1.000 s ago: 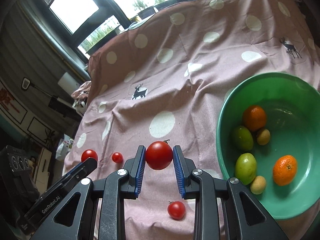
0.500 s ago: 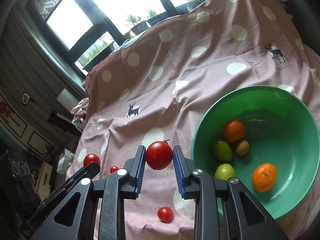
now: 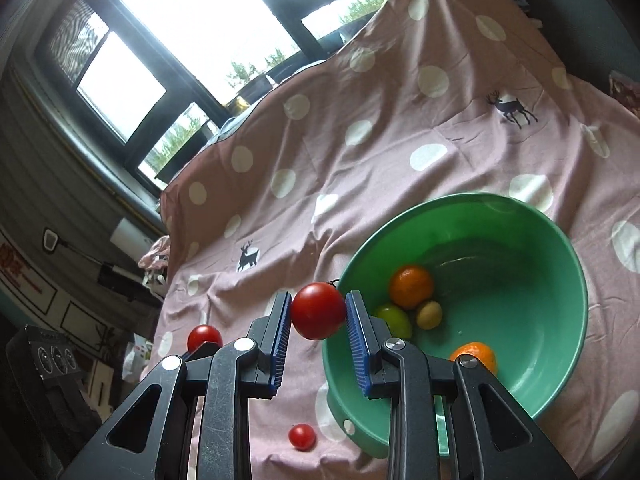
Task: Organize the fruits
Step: 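Carry the tomato with the right tool while the left tool carries its tomato to the bowl, then lower the right tool into the bowl and open it while the left tool releases its tomato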
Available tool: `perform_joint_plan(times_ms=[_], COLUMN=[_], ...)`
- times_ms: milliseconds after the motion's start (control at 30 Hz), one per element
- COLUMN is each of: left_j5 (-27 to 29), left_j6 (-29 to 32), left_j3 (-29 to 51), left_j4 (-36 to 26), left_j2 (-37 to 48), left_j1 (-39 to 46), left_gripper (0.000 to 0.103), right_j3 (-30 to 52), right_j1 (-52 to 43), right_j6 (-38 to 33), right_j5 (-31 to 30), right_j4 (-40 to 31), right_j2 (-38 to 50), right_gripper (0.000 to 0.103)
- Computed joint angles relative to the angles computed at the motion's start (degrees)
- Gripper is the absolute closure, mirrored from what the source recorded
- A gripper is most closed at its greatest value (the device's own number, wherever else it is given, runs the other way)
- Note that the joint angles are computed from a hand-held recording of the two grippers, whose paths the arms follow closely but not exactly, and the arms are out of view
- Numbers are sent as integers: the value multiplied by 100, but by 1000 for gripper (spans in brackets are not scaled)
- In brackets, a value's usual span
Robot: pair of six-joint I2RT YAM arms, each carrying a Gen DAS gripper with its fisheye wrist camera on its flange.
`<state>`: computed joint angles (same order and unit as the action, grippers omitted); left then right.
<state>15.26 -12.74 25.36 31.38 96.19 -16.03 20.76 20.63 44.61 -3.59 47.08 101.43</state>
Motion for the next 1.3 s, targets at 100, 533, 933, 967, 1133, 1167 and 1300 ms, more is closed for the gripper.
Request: perform_joint_plan(times_ms=[100,533,933,967,1133,1167,1300], left_j5=[-151,-389,-425,-438,-381,-384,-354], left_j6=[-94,-341,-396,-399,-358,-365,-354], left_j3=[104,510,905,918,1041,1066,1140], left_j4=[-2,71,-24,-14,-41,-53,-66], left_j2=[101,597,1105,1129,1319,1350,1460], left_j1=[-262,-1238,-1553,-1577,-1604,-1615,-1622], left_gripper=[76,76,76,76,76,76,76], right_j3=[-178,-333,-203,-195,-62,-44,7], right_j1=[-250,-631,-819,-823,-778,-779,-829], right_j6=[66,73,-77,-88,-129,-141,-183], right_j5=[-51,109,115,112,248,251,158], right_j4=[146,22,-255,-264,-527,-558,-578], right_j2=[-41,-64,90,98,157,176,274], right_gripper=[73,73,73,73,73,73,73])
